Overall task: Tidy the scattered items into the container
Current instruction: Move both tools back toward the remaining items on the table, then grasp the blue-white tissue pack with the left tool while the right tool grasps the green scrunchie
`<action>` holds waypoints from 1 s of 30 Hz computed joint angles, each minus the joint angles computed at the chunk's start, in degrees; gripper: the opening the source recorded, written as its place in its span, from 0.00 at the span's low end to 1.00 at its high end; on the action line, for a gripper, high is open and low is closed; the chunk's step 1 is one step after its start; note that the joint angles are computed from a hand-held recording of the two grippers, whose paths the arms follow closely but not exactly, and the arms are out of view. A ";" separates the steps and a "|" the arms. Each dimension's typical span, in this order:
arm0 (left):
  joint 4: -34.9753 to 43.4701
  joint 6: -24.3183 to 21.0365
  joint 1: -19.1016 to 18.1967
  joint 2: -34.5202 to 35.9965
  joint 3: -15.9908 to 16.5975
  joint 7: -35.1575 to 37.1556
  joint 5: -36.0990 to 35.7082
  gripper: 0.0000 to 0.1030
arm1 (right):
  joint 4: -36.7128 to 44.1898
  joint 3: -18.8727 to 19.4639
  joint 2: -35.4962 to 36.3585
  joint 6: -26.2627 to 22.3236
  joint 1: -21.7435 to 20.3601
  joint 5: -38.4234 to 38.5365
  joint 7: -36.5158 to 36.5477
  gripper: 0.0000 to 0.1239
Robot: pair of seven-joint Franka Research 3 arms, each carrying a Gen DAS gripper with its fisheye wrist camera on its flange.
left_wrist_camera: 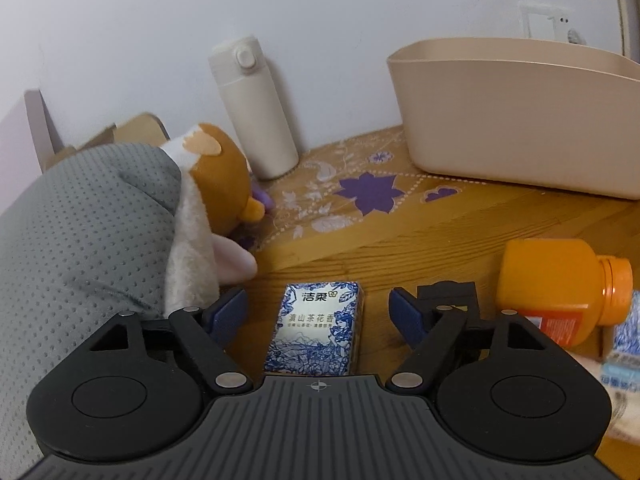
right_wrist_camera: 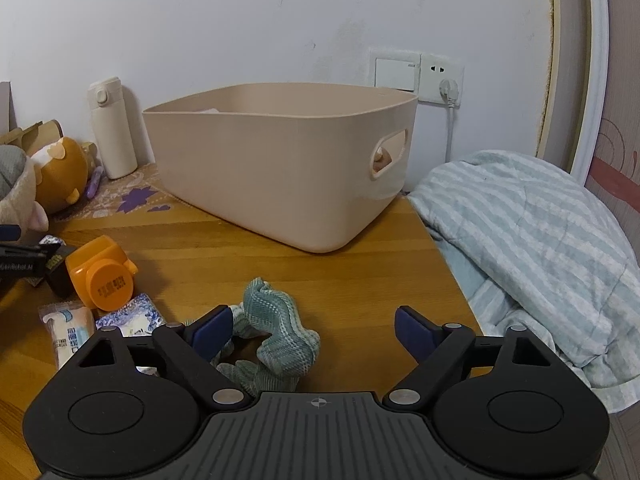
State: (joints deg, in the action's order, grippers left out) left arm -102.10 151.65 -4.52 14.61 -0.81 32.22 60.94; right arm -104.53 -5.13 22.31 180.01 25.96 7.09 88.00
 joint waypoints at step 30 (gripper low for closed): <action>4.90 -2.42 1.12 1.73 -2.27 22.07 -30.76 0.74 | 1.30 1.49 0.36 -3.49 -2.25 -1.45 2.59 0.62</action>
State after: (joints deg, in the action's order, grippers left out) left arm -97.21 149.22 -3.40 16.33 -3.08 54.29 30.18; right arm -103.23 -3.64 22.66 176.53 23.71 5.64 90.60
